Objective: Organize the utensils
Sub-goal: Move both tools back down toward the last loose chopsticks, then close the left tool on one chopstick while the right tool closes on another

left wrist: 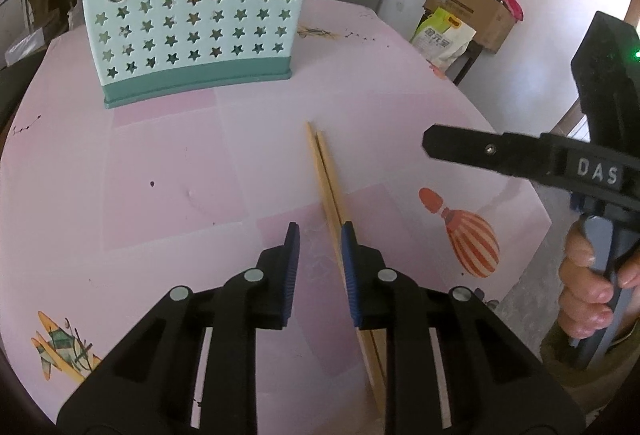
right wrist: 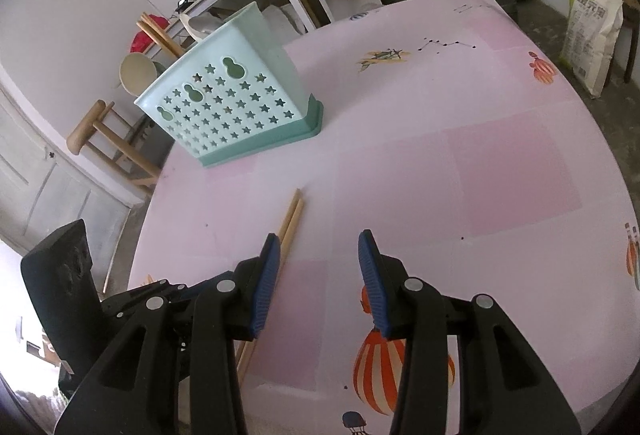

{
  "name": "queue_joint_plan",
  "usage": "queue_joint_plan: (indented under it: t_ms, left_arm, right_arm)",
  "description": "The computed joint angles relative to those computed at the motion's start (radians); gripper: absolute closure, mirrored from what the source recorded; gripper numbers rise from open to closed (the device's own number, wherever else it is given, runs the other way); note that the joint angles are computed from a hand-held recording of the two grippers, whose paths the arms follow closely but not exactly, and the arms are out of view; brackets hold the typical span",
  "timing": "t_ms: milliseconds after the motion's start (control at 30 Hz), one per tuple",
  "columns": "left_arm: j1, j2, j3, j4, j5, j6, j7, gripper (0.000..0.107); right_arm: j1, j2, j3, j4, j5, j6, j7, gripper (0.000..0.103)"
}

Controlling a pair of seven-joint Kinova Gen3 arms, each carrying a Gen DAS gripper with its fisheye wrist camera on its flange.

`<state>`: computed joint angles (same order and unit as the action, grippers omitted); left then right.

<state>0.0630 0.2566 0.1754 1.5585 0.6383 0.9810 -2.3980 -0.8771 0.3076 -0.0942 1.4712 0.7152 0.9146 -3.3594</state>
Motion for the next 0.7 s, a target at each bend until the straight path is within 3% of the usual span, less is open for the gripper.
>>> queue_joint_plan:
  t_ms: [467, 700]
  left_arm:
    - [0.034, -0.012, -0.006, 0.015, -0.069, -0.079, 0.048, 0.089]
    - [0.025, -0.011, -0.024, 0.006, -0.117, -0.116, 0.119, 0.091]
  right_arm:
    - [-0.002, 0.007, -0.002, -0.002, -0.013, -0.002, 0.009, 0.063]
    - [-0.001, 0.067, -0.008, -0.098, -0.068, 0.037, 0.15, 0.063]
